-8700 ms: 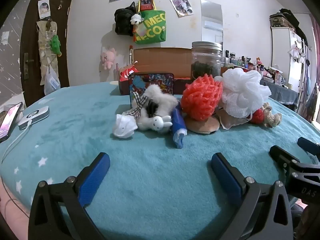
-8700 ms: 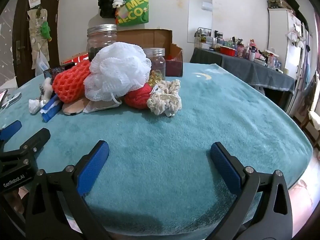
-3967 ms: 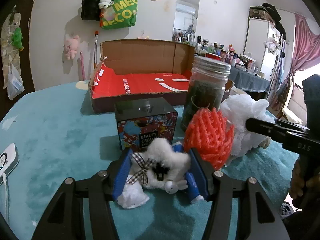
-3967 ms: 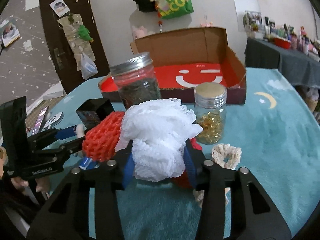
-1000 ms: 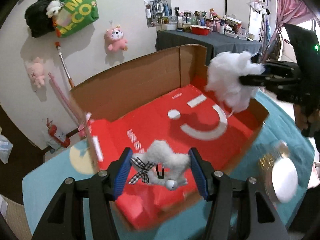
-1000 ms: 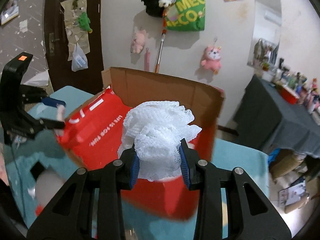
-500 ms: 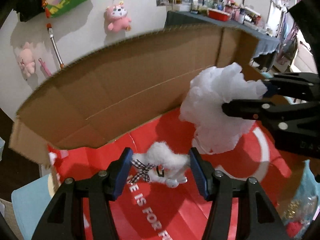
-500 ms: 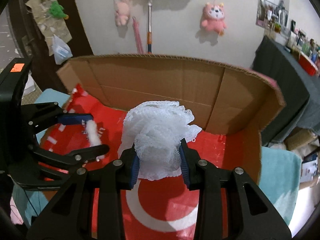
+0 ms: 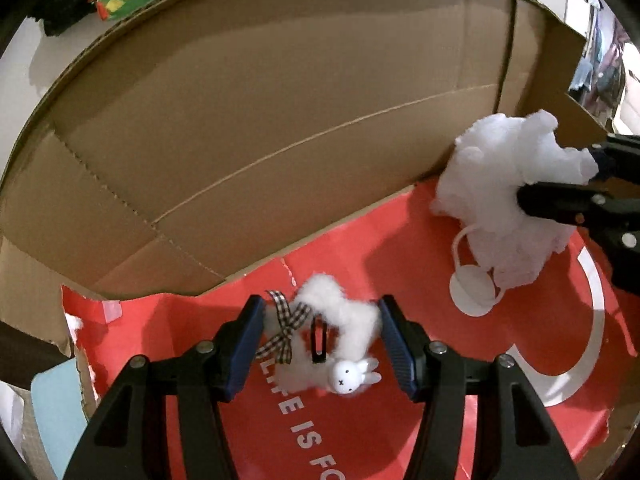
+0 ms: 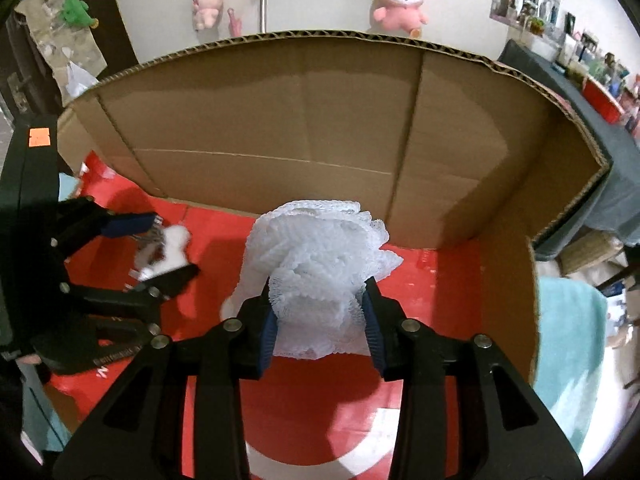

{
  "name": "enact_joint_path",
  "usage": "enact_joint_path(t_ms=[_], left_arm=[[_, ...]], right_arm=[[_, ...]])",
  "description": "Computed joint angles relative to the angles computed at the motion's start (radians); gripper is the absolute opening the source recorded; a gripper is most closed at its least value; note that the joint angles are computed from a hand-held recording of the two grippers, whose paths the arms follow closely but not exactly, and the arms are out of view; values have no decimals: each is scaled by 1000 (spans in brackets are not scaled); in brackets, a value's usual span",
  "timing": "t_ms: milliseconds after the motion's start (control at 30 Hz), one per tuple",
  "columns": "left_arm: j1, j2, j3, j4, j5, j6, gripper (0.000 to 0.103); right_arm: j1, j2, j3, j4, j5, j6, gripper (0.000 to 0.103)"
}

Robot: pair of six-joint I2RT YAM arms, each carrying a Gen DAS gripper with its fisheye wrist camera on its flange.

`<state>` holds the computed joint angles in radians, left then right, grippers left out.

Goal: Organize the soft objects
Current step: 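Open the left tool over the box while the right tool opens, releasing the puff, then withdraw both tools from the box back toward the pile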

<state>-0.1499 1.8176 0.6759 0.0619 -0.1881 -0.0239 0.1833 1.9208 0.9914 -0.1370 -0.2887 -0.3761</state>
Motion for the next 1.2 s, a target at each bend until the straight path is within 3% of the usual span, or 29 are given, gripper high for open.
enact_joint_path(t_ms=[300,467,633,800,933,1100,1200], left_arm=[[-5,-30,-14,-6,4,2,62],[18,-51,-15,-5,20,6,70],[36,-173,-77,-25,42,-18,77],[45,-433,-196,-78,67,-60,90],[6,-724,-268,-210,41,-122,96],[-149,-1077,-262,-463,-97,-262,101],[-340,-1272,-243,-647,-242,-403,103]], right_arm=[[6,2,-8,30,28,5,47],[-7,15,15,19,11,9,54],[-8,-17,-2,25,13,11,63],[-26,-107,-46,-3,-8,19,69],[-47,-255,-119,-39,-33,19,73],[-103,-518,-220,-122,-102,-1,79],[-159,-694,-268,-212,-162,-36,84]])
